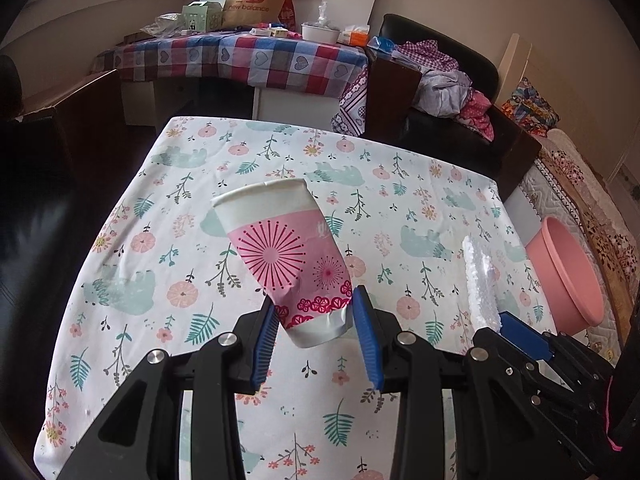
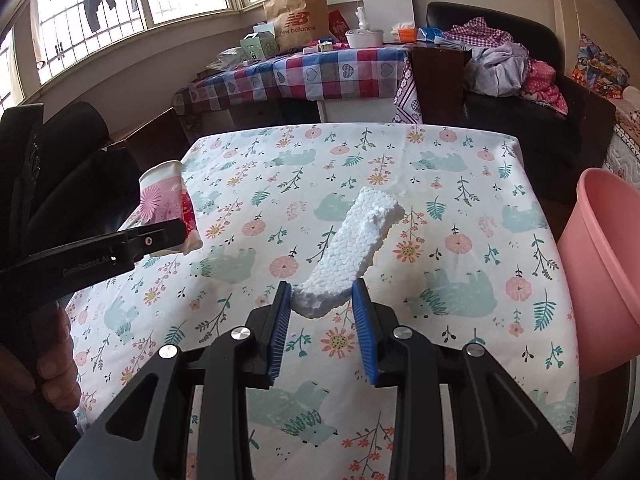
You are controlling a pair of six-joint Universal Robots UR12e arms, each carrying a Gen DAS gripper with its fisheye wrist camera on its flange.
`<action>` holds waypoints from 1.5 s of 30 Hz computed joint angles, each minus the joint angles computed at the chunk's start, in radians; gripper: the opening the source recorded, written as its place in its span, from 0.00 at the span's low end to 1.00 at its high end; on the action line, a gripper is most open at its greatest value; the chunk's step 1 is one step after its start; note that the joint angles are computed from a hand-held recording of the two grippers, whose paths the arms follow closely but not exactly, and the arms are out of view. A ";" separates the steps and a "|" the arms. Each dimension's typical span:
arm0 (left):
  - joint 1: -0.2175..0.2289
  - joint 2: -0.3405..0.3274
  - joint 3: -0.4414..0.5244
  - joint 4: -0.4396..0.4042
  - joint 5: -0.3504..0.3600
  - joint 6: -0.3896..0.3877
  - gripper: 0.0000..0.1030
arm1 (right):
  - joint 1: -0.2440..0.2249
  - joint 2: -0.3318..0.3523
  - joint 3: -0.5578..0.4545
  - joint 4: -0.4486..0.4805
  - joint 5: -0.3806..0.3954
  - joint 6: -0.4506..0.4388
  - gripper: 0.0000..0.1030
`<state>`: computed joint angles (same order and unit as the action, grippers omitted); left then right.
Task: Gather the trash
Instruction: 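Carry the paper cup and white foam strip over the pink bucket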
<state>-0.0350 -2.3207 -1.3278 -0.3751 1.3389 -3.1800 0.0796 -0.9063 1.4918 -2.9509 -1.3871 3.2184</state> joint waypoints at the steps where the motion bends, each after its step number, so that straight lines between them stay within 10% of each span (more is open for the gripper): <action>1: -0.001 0.000 0.000 0.000 0.001 0.002 0.35 | 0.000 -0.003 0.006 -0.005 -0.001 -0.005 0.31; 22: -0.043 -0.009 0.029 0.046 -0.054 0.053 0.35 | -0.046 -0.048 0.088 -0.144 -0.028 0.057 0.31; 45: -0.155 -0.097 0.231 -0.050 -0.264 0.216 0.35 | -0.155 -0.113 0.197 -0.279 -0.284 0.239 0.31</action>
